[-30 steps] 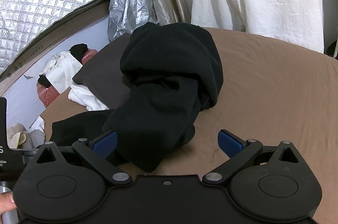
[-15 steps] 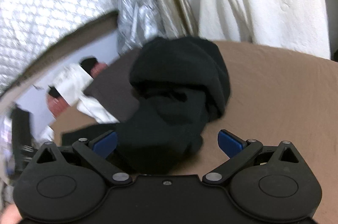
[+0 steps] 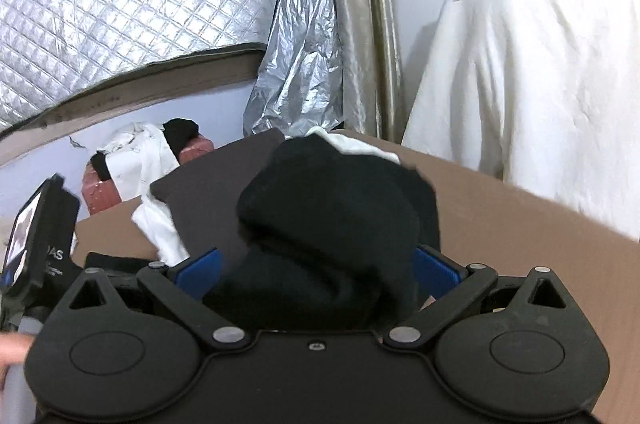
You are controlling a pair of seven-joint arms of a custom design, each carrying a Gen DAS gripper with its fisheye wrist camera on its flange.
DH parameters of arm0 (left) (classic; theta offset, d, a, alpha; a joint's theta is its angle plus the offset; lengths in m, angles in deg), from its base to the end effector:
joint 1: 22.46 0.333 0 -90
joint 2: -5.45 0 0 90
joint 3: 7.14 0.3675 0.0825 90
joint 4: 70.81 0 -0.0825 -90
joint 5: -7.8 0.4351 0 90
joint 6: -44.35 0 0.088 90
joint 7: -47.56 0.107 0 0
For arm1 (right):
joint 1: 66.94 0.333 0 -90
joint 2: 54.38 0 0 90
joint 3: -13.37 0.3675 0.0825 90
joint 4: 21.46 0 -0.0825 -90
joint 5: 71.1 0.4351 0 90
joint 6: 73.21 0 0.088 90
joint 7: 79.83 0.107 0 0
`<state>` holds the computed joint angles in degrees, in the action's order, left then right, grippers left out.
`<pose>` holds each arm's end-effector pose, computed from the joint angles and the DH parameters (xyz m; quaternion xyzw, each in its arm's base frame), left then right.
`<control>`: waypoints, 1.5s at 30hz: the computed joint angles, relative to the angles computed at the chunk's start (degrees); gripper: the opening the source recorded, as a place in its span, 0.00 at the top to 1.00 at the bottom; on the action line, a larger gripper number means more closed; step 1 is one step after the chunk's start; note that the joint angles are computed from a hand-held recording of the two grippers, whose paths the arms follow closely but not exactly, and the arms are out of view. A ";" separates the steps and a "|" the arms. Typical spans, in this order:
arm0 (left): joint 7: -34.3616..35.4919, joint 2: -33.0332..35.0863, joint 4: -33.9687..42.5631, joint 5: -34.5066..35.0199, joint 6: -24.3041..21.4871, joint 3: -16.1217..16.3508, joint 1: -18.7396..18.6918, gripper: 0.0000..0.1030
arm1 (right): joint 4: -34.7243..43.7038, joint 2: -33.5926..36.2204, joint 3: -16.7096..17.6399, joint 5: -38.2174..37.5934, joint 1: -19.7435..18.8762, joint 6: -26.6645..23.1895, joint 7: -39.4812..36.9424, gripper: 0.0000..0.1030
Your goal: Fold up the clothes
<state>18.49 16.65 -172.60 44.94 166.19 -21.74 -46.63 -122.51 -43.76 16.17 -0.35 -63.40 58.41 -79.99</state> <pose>0.5626 -0.4026 0.5023 -0.9365 0.2216 -0.2107 0.1718 0.7019 0.0960 0.5382 -0.8167 0.2588 -0.1132 0.5033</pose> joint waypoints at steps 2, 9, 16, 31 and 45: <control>1.98 -0.01 -0.18 -0.83 0.97 0.38 0.98 0.00 | 3.41 2.56 -0.07 -1.16 0.59 -0.47 1.99 0.00; -3.93 -2.40 -13.05 0.28 17.54 1.48 3.20 0.02 | 11.82 12.73 1.13 -9.35 1.65 0.93 17.82 0.00; -18.80 -0.77 -14.95 14.00 30.73 3.24 5.83 0.00 | 13.60 21.01 5.84 -10.10 2.42 10.30 18.69 0.15; -8.68 1.23 -4.84 33.54 8.89 3.15 -4.80 0.79 | -6.55 3.06 7.76 23.43 -4.15 4.24 -20.49 0.71; -4.87 9.11 3.31 36.06 22.94 2.83 -3.93 0.67 | 3.01 9.77 -2.82 -8.89 -0.48 12.30 7.52 0.23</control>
<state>13.62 25.76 -169.29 81.00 189.12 -18.91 -50.56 -119.49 -33.99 13.35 -9.24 -63.89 70.71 -72.47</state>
